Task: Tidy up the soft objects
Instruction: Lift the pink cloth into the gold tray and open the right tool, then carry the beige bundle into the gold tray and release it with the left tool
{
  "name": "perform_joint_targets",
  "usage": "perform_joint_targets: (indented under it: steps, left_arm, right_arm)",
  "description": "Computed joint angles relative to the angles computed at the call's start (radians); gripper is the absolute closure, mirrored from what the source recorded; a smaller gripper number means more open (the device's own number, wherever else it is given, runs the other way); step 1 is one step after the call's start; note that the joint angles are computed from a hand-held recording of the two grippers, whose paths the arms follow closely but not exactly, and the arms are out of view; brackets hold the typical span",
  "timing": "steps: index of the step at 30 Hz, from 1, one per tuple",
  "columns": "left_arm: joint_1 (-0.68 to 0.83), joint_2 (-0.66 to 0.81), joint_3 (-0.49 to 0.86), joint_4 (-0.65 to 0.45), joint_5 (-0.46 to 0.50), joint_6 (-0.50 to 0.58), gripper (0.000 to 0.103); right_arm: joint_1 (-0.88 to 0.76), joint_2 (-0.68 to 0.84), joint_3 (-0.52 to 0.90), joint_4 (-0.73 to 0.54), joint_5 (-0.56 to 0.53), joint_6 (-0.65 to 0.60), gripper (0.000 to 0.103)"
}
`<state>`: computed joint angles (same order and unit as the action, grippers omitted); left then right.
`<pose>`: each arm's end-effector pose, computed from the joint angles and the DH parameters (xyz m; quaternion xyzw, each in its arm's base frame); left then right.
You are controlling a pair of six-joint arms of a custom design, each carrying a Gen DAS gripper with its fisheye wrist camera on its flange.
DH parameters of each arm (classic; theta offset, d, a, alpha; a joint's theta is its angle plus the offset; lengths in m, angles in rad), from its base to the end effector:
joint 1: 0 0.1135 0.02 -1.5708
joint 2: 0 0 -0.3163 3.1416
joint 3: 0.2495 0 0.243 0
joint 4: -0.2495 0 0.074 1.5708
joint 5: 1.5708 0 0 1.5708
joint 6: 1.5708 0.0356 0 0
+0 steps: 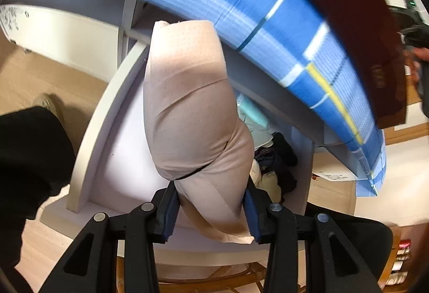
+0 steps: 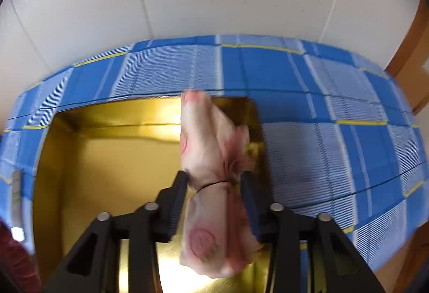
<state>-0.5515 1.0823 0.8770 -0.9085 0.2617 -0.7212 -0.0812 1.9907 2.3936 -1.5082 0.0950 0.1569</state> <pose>0.1333 -0.0928 0.3063 -0.0524 0.9647 -0.2357 0.1051 0.3896 -0.0351 0.4521 0.1263 0.9638 -0.0375 0.2320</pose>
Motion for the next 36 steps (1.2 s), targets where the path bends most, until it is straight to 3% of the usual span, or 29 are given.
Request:
perform_joint_targets:
  steps: [3,5,10,14,15,24,31,36]
  left_arm:
    - [-0.007,-0.003,0.025,-0.001,-0.013,0.01,0.061]
    - [-0.012,-0.022,0.049,-0.022,-0.034,0.029,0.061]
    - [0.089,-0.055,0.192,-0.181,-0.002,0.195,0.061]
    - [0.048,-0.067,0.278,-0.246,-0.054,0.254,0.061]
    - [-0.012,-0.06,0.291,-0.243,-0.087,0.214,0.061]
    - [-0.053,-0.098,0.398,-0.381,-0.11,0.219,0.061]
    - [-0.152,-0.026,0.595,-0.436,-0.164,0.196,0.061]
    - [-0.105,0.125,0.796,-0.485,-0.122,0.31,0.061]
  right_arm:
    - [-0.02,-0.032,-0.051,0.07,-0.044,0.011,0.031]
    - [-0.028,-0.088,-0.121,0.137,-0.068,0.019,0.013]
    - [-0.055,-0.258,-0.324,0.296,-0.183,-0.041,0.013]
    - [-0.075,-0.39,-0.48,0.384,-0.281,-0.078,0.013]
    - [-0.091,-0.428,-0.522,0.402,-0.311,-0.089,0.013]
    - [-0.21,-0.687,-0.787,0.473,-0.55,-0.2,0.013]
    - [-0.352,-0.851,-0.961,0.439,-0.872,-0.399,0.013]
    - [-0.426,-0.918,-1.065,0.322,-0.989,-0.617,0.013]
